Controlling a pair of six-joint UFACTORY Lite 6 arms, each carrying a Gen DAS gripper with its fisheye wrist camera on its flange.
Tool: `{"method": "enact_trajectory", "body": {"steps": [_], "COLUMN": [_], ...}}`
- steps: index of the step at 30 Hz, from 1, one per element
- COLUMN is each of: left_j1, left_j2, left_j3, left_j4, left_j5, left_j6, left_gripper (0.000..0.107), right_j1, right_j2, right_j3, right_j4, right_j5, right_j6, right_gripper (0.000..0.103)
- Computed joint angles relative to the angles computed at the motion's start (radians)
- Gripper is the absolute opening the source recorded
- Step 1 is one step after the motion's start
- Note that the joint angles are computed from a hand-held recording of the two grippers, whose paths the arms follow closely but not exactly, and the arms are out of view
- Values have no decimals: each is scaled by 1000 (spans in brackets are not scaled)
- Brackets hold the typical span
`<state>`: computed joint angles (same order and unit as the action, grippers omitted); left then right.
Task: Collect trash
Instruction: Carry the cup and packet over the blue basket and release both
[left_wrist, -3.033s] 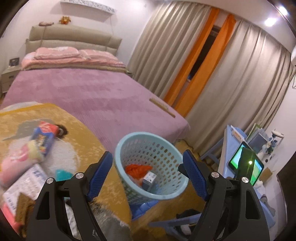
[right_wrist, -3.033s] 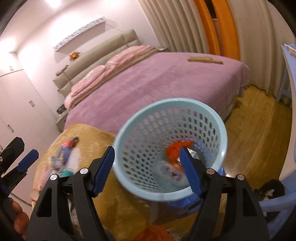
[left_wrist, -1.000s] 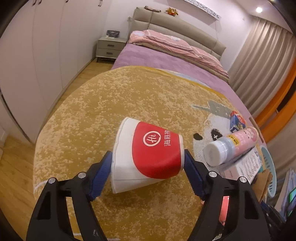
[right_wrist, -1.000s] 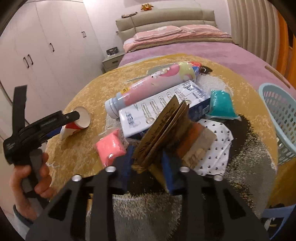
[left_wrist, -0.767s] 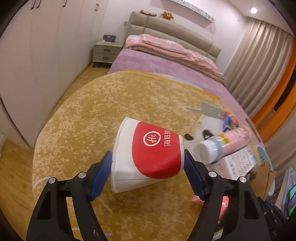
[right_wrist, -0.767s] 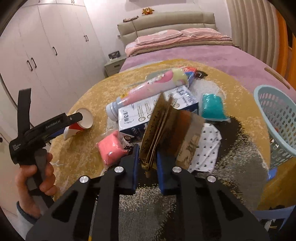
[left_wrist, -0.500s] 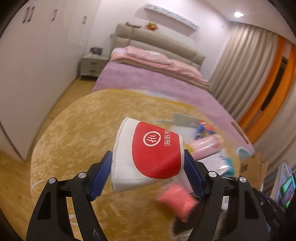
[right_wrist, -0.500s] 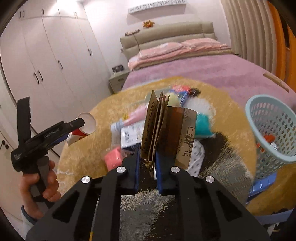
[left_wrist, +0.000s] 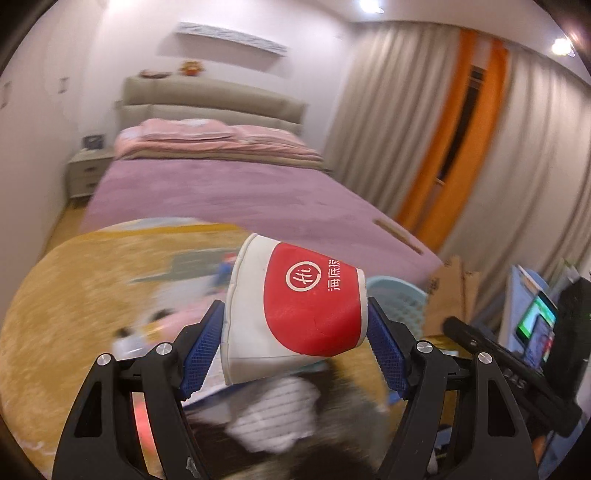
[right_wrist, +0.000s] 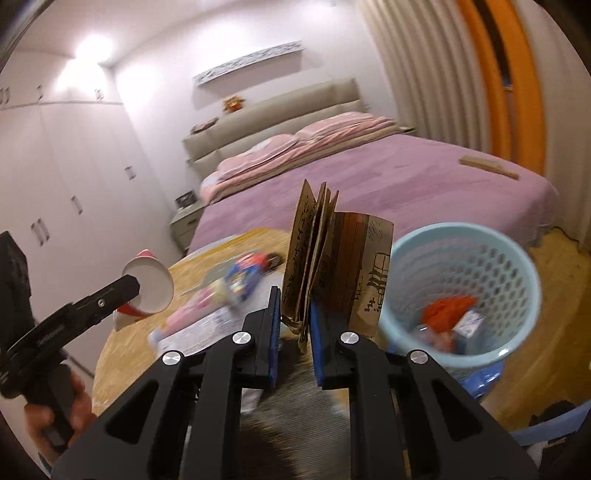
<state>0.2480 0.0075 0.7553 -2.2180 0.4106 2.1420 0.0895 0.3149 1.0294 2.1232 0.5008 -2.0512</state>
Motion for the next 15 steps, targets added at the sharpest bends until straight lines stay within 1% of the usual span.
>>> {"method": "enact_trajectory", "body": {"steps": [2, 3, 7, 10, 12, 14, 15], "left_j1": [-88, -149, -277, -329, -357, -381, -391], "left_j2": [61, 120, 305, 471, 553, 640, 658], "left_j3": [67, 134, 320, 492, 567, 652, 673], "left_j4": [-66, -93, -116, -28, -6, 40, 82], "left_j5": [-28, -54, -98, -129, -142, -164, -174], "left_j6": [42, 54, 18, -106, -138, -194, -243], "left_gripper": [73, 73, 73, 73, 73, 73, 73], "right_j1": [-58, -89, -172, -207, -225, -234, -241], "right_j2": [38, 61, 185, 304, 398, 472, 522], "right_j3": [58, 89, 242, 381, 488, 564, 620], "right_j4": [-87, -116, -236, -353, -444, -508, -563], "right_j5": [6, 4, -4, -28, -38, -39, -36], "right_j6": [79, 106, 220, 339, 439, 510, 572], "right_gripper": [12, 12, 12, 12, 12, 13, 13]}}
